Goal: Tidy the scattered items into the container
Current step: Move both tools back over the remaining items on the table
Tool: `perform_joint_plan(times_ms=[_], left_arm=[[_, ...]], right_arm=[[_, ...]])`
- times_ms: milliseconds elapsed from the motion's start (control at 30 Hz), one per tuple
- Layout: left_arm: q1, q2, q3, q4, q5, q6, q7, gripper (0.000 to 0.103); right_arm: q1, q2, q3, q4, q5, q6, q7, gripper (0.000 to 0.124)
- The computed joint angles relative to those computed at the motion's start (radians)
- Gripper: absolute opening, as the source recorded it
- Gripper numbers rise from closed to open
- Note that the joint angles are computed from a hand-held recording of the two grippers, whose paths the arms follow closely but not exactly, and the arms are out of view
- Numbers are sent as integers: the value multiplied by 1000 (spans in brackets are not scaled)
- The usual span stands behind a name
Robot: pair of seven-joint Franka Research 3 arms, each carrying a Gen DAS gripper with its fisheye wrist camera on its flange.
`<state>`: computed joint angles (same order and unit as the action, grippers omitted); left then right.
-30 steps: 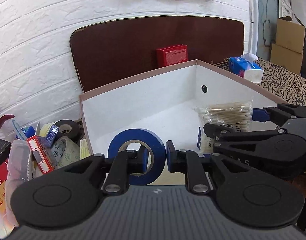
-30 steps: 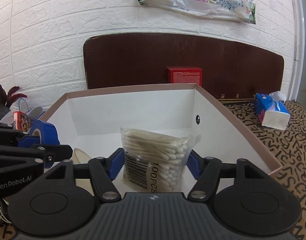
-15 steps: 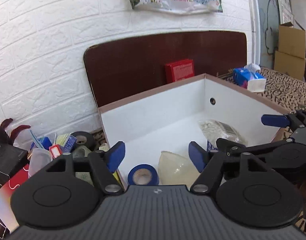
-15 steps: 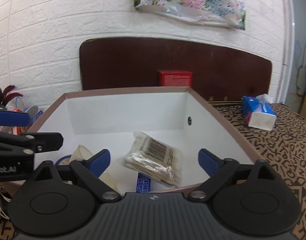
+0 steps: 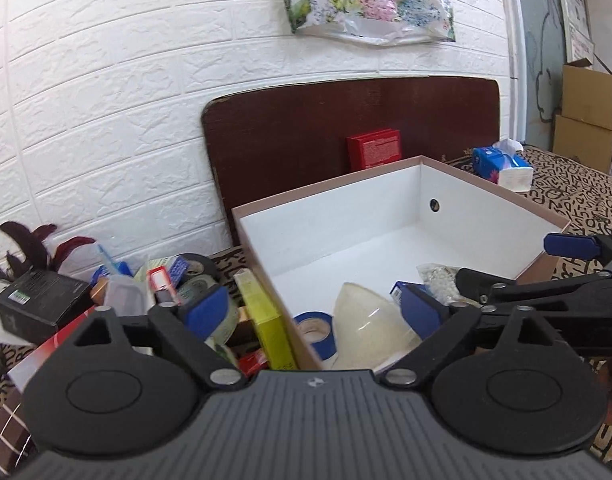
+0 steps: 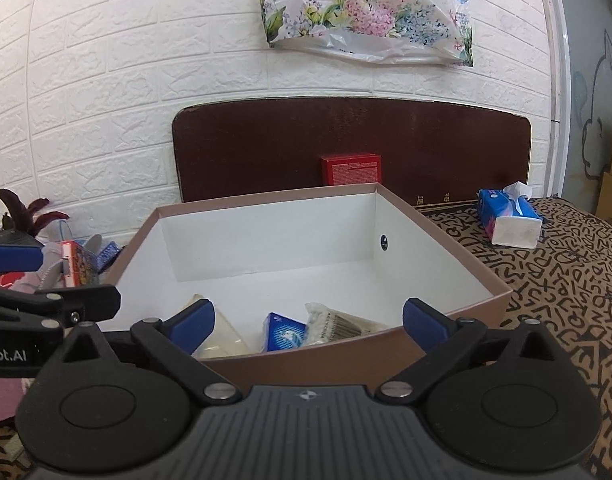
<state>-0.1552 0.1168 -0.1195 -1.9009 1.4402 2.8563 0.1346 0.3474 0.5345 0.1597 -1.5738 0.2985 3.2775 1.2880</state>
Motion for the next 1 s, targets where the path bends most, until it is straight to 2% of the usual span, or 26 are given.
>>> perform_joint_plan(times_ms=[133,333,867,1000], left_arm=[[14,-61,0,-66,35,5,-74,103],[57,-159,-19,-182,64,-5,-162,103],[200,-400,-26,-445,109,51,-282,103],[230,-456,-14,-514,81,69,-250,103]], right_arm=[[-37,-42,67,-71,-7,50,-8,103],[-167,-82,249,-162,-92,101,15,103],[-287,-102,464,-236,-354,101,102,103],[-307,-96,507,-245,-388,94,101,103]])
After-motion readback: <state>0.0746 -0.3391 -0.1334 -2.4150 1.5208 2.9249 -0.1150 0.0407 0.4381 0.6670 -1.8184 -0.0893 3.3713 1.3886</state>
